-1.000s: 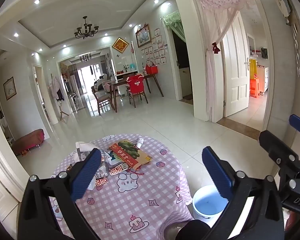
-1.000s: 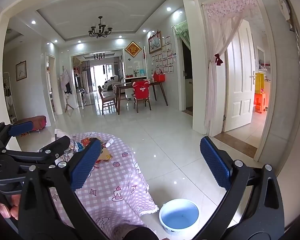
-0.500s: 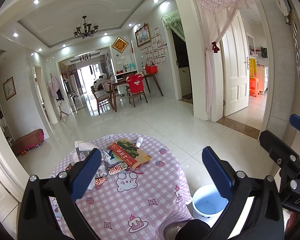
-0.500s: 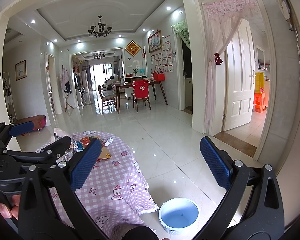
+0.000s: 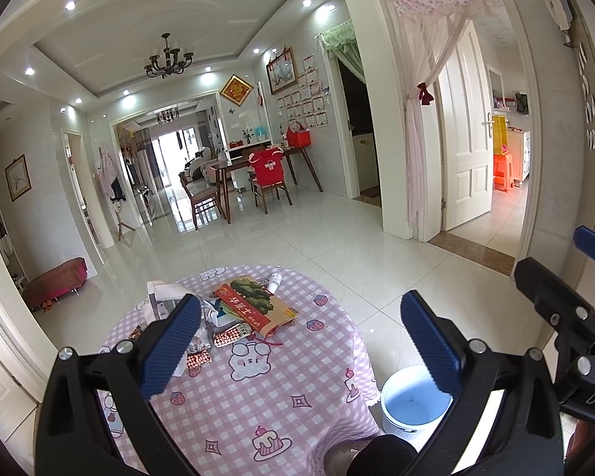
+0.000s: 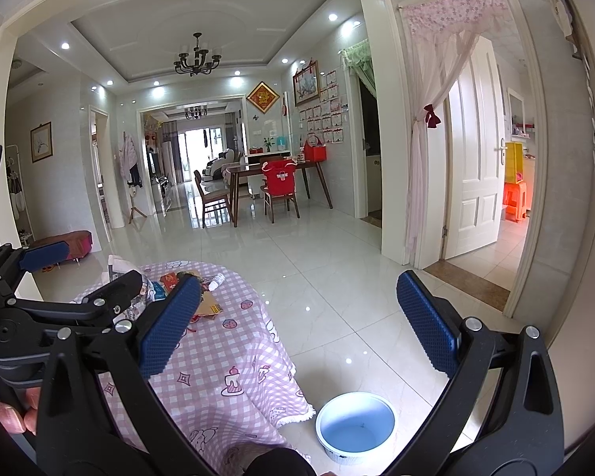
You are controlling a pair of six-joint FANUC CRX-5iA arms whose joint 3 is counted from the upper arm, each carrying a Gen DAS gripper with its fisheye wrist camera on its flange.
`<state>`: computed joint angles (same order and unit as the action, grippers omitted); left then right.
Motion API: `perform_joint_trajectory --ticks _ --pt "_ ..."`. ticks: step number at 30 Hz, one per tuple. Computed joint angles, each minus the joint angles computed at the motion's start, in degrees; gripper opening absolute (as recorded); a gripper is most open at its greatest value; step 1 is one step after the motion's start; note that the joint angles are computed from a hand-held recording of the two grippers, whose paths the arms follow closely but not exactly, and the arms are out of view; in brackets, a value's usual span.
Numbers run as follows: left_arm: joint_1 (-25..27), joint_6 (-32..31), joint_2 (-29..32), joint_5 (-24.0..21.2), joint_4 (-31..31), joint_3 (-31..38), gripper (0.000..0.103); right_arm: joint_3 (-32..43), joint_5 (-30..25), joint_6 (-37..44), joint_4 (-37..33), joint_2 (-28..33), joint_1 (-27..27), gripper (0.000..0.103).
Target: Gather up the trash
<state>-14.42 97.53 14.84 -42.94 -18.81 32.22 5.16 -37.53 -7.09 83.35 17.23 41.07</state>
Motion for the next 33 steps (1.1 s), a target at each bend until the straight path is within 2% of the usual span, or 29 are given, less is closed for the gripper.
perform_joint_trajectory --ticks 33 --pt "0.0 -0.1 0.1 0.0 -0.1 0.0 0.099 -0.4 0.5 -0.7 0.2 0.0 -0.2 0.097"
